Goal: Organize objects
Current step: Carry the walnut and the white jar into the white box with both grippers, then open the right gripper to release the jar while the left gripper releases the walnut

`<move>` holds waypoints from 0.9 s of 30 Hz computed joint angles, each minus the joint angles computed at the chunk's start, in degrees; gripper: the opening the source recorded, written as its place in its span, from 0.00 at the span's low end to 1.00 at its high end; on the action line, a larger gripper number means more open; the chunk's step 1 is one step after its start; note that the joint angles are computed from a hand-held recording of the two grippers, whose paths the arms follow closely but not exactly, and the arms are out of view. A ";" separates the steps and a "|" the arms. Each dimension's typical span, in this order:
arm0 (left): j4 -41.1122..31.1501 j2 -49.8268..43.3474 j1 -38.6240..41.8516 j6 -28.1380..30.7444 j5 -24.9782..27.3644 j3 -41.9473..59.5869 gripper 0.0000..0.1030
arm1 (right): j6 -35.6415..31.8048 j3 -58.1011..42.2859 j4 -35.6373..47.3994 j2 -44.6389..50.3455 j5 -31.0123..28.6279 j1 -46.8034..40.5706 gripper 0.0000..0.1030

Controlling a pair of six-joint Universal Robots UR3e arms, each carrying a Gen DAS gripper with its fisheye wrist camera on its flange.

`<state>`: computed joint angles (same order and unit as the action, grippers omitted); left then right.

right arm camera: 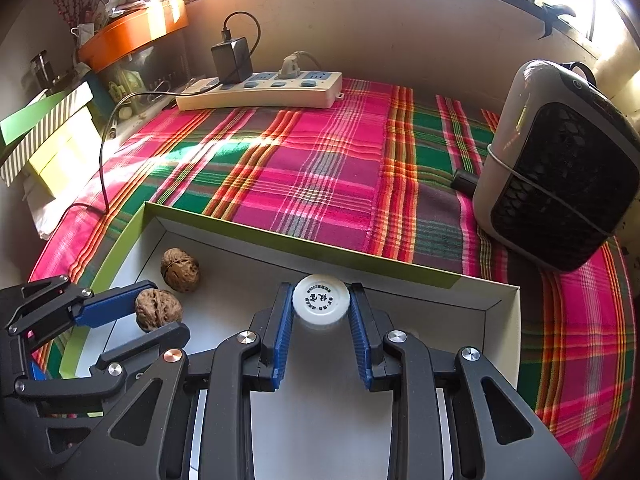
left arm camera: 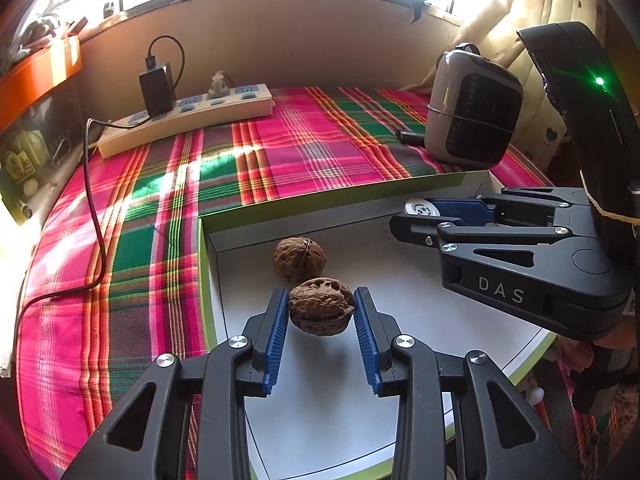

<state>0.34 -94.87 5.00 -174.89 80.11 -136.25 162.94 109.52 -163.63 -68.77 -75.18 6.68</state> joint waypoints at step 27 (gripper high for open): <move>-0.12 -0.13 -0.01 0.76 0.58 0.16 0.30 | -0.22 -2.46 2.86 1.20 -2.28 1.24 0.28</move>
